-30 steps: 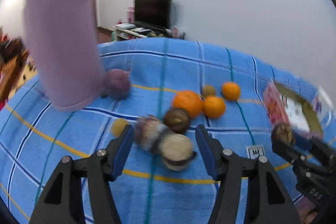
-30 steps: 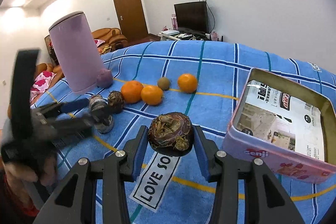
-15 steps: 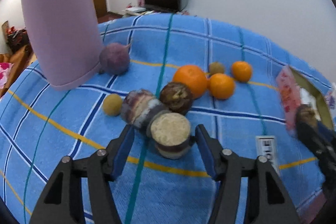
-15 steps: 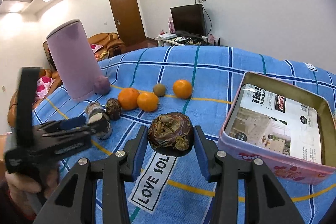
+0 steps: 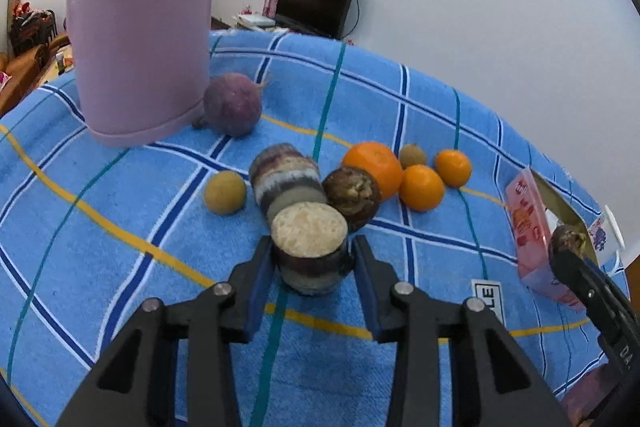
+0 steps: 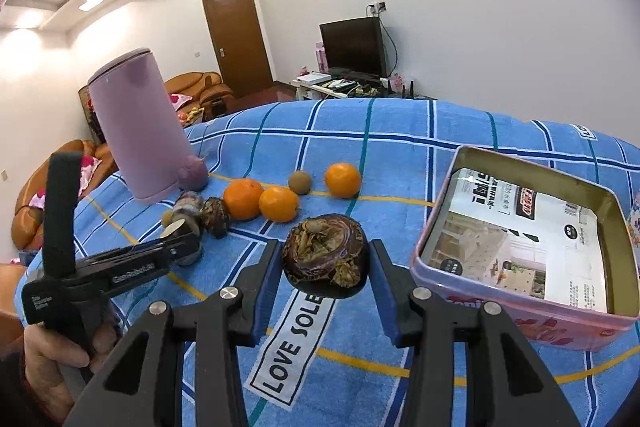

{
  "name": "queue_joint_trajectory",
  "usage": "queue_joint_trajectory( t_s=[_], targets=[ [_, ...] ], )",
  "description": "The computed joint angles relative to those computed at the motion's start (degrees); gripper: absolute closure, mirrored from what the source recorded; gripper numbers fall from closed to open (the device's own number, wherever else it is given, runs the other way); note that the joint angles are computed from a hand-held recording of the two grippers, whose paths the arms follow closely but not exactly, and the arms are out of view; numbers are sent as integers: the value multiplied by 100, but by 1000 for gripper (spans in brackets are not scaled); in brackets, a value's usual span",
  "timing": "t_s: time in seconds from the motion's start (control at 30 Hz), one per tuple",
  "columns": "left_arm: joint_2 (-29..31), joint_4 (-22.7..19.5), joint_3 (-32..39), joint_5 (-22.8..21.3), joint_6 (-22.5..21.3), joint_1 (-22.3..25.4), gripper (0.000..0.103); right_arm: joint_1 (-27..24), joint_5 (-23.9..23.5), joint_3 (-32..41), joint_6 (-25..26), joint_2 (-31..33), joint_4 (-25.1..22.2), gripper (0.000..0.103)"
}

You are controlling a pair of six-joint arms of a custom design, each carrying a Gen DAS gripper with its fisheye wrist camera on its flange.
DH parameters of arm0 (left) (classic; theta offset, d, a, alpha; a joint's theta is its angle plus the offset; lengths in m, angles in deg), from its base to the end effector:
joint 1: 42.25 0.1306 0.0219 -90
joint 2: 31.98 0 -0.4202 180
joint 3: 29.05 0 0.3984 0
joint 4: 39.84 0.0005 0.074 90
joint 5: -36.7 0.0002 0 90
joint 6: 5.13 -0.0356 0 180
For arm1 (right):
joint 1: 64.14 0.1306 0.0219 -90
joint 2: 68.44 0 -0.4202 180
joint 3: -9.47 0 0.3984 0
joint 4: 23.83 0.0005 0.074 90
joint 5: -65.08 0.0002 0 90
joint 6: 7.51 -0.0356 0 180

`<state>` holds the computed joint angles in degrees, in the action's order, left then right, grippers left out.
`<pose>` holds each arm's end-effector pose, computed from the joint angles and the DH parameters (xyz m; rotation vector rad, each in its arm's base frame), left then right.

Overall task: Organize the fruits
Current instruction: 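Grasp a pale-ended cylindrical root piece with the left gripper while the right holds the mangosteen, then carry both items into the pink tin box and open both grippers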

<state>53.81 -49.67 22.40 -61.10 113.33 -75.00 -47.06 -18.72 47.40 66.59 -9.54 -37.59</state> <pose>0.3373 -0.2118 0.2486 0.0204 2.3628 -0.3697 0.2562 0.0742 0.2853 0.0394 2.1802 0.2107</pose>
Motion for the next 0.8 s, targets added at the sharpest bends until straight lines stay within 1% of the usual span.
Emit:
queue_joint_trajectory(
  t_s=[0.03,0.1,0.17,0.2,0.3,0.37,0.5,0.57,0.63,0.67,0.7,0.8],
  targets=[
    [-45,43,-17,-67,-5,-32,62,-12,-23,-5,-9,-16,16,57],
    [-238,276,-130,-210,-52,-143,62,-27,-49,-32,-15,-71,67,57],
    [-399,469,-178,-314,-164,-293,62,-70,-114,-64,19,-188,138,57],
    [-439,501,-154,-414,-239,-402,62,-83,-120,-58,37,-225,138,57],
    [-438,403,19,-557,-397,-662,62,-181,-114,-69,139,-372,113,57],
    [-398,342,119,-558,-483,-805,62,-285,-49,-74,196,-477,68,57],
    [-188,281,345,-513,-635,-1086,62,-672,-32,-140,375,-769,-27,57],
    [-34,257,481,-542,-722,-1255,62,-963,41,-222,623,-935,-107,57],
    [144,268,650,-566,-822,-1436,62,-1298,-7,-286,827,-1057,-190,57],
    [205,276,709,-577,-853,-1513,62,-1492,-120,-310,889,-1108,-235,57],
    [306,280,812,-569,-908,-1600,62,-1830,-335,-336,978,-1162,-291,57],
    [549,353,1056,-585,-1006,-1809,62,-2523,-699,-363,1180,-1228,-373,57]
  ],
)
